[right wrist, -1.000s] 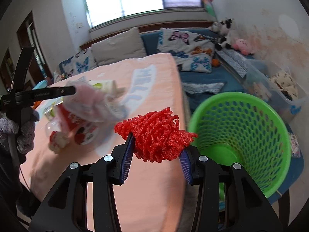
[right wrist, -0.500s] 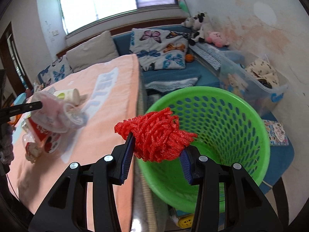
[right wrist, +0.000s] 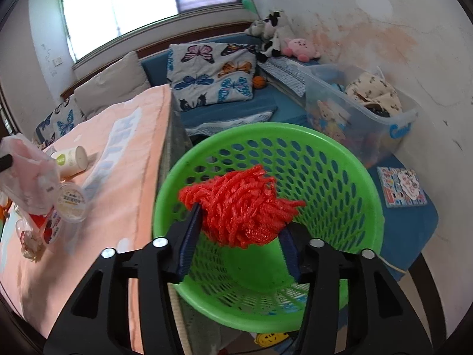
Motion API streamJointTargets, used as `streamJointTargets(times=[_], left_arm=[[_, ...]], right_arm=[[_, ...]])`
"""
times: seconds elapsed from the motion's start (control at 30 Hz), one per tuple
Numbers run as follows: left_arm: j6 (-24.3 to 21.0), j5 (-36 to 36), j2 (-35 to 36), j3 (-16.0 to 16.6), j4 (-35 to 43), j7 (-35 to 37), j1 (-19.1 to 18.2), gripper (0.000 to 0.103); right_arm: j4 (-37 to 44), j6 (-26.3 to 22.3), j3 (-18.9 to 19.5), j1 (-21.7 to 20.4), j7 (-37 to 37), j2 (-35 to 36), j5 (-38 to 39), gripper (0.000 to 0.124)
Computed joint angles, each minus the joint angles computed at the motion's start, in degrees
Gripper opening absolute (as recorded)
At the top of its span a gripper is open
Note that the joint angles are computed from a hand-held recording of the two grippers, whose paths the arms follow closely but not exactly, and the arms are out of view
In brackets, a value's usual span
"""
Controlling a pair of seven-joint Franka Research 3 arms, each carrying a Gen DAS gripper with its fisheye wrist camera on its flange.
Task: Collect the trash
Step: 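Drop the red net into the green basket while the left gripper grasps the plastic bag, then carry the plastic bag over the green basket and open the left gripper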
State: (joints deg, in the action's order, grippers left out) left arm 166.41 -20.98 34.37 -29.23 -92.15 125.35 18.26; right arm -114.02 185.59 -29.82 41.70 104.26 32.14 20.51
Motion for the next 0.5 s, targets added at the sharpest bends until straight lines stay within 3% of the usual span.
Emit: streamJointTargets(times=[0.07, 0.13, 0.23, 0.5], left_arm=[[-0.5, -0.8, -0.1, -2.0, 0.0, 1.6, 0.8, 0.007], [-0.9, -1.4, 0.1, -3.0, 0.2, 2.9, 0.9, 0.007], [-3.6, -3.1, 1.2, -4.4, 1.9, 4.5, 0.6, 0.007], [-8.4, -4.3, 4.4, -2.7, 7.2, 5.8, -6.2, 0.007]], right_arm=[[-0.4, -0.2, -1.7, 1.2, 0.5, 0.4, 0.3, 0.058], [-0.9, 0.0, -1.2, 0.7, 0.7, 0.1, 0.5, 0.07], [-2.0, 0.9, -1.6, 1.0, 0.4, -0.1, 1.1, 0.071], [-6.3, 4.2, -2.4, 2.3, -3.0, -2.7, 5.2, 0.074]])
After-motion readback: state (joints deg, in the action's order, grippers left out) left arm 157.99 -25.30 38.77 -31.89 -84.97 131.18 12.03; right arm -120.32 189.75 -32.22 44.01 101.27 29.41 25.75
